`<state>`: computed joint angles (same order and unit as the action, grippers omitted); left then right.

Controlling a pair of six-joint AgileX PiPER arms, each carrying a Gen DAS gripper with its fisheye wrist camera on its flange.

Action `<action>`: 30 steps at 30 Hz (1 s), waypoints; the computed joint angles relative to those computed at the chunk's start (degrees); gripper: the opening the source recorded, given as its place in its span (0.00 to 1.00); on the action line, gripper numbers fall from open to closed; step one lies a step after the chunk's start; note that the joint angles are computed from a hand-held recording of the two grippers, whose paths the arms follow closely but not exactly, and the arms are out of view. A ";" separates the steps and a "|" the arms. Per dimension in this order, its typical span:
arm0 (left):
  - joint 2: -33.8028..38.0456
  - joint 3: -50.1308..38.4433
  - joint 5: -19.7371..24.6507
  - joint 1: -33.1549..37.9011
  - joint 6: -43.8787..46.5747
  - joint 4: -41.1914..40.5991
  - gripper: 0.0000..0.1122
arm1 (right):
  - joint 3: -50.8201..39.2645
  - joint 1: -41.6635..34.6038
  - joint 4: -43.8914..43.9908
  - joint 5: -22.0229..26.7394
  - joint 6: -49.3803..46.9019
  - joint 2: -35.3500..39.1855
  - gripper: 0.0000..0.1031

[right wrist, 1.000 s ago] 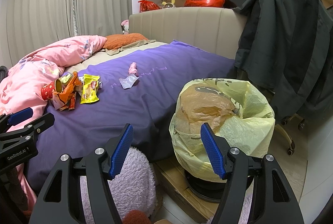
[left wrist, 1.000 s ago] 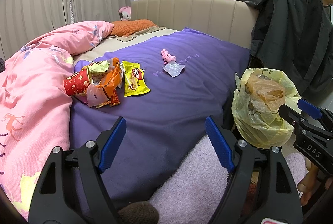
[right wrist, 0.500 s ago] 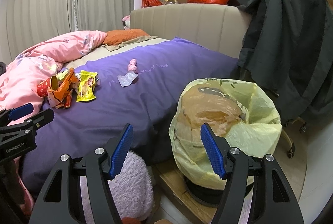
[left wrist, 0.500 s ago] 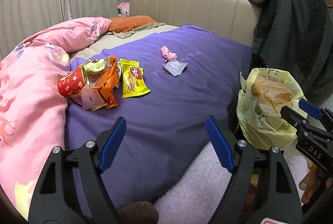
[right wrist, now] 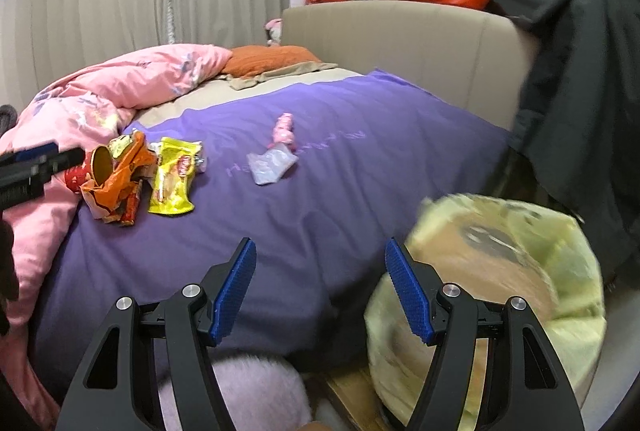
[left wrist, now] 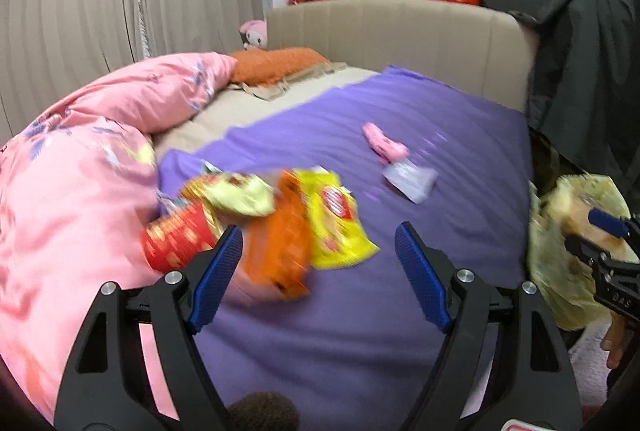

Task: Collect trash
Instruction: 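Move both tools toward the snack wrappers on the bed, then grasp the orange chip bag with the right gripper while the left gripper grasps the red paper cup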

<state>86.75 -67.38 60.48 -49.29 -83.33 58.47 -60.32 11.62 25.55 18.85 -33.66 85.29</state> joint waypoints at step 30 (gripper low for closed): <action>-14.90 21.67 -35.99 41.71 25.35 -27.86 0.71 | -62.81 21.07 9.02 32.66 8.75 47.03 0.17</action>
<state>71.85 -45.71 24.49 -7.58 -57.98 30.61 -123.14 32.69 34.57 51.51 -24.91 132.31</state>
